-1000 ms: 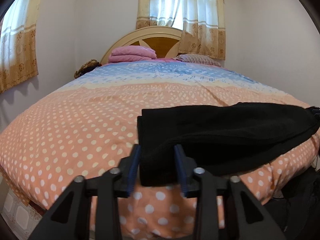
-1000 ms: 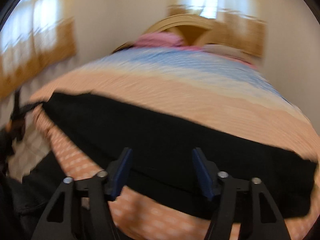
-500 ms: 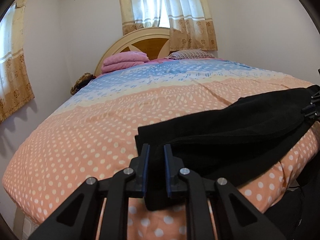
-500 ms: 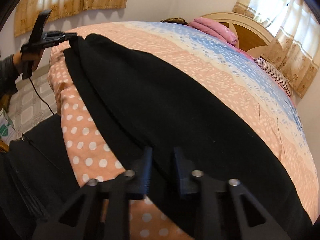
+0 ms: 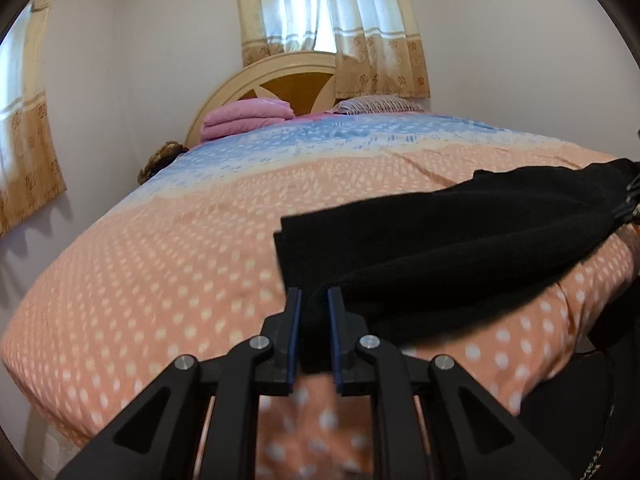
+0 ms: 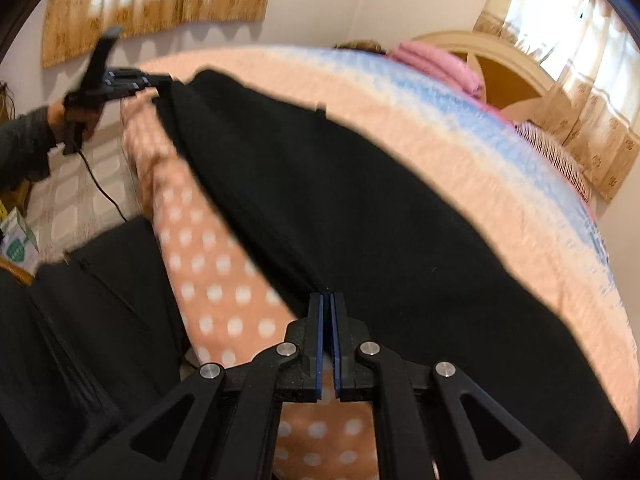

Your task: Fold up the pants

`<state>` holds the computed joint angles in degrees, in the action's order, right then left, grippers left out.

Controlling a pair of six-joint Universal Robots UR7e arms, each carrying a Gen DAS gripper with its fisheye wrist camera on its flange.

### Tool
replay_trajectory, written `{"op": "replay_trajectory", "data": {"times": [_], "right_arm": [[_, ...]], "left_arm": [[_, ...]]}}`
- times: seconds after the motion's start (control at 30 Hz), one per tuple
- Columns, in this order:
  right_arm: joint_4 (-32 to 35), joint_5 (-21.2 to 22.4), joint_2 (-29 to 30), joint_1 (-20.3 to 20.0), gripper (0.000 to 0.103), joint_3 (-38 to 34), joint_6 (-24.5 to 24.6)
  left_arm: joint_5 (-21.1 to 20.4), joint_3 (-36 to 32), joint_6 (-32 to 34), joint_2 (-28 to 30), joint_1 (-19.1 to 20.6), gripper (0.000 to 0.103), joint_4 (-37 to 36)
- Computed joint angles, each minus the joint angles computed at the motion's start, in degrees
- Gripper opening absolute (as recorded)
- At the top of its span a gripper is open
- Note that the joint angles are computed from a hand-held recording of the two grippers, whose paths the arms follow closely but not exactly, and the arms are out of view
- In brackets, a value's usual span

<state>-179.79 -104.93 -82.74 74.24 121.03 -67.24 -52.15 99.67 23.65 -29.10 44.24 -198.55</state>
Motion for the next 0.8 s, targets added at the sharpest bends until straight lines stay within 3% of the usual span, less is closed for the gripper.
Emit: {"op": "replay_trajectory", "data": {"times": [0.07, 0.13, 0.2, 0.27, 0.37, 0.43, 0.5, 0.63, 0.7, 0.8], "right_arm": [[1.5, 0.1, -0.2, 0.1, 0.003, -0.6, 1.1], [3.8, 0.0, -0.4, 0.2, 0.004, -1.4, 2.3], [4.3, 0.0, -0.5, 0.1, 0.005, -1.6, 1.9], [3.2, -0.8, -0.7, 0.3, 0.006, -0.9, 1.1], [3.2, -0.9, -1.3, 0.1, 0.016, -0.1, 0.9], [5.2, 0.0, -2.2, -0.3, 0.03, -0.1, 2.0], [7.5, 1.0, -3.4, -0.5, 0.035, -0.2, 3.2], [12.3, 4.1, -4.6, -0.4, 0.035, -2.2, 6.2], [14.3, 5.4, -4.2, 0.3, 0.035, -4.0, 8.0], [16.8, 7.3, -1.9, 1.7, 0.035, -8.5, 12.0]], "left_arm": [[0.8, 1.5, -0.4, -0.6, -0.4, 0.02, -0.8], [2.1, 2.1, 0.1, -0.7, -0.8, 0.03, -2.2], [4.3, 2.5, 0.3, -1.1, -0.9, 0.046, -2.2], [5.5, 3.4, -0.1, -1.9, -0.8, 0.051, -2.8], [8.1, 4.3, -1.1, -3.0, -0.4, 0.051, -3.8], [8.5, 4.6, -2.6, -3.8, 0.2, 0.051, -4.3], [8.7, 4.4, -4.4, -4.4, 0.4, 0.051, -5.2], [5.7, 1.5, -5.6, -3.5, -0.5, 0.051, -5.3], [4.7, -1.5, -5.5, -1.9, -1.2, 0.057, -2.9], [1.8, -6.0, -5.6, 1.0, -1.7, 0.057, 1.1]]}}
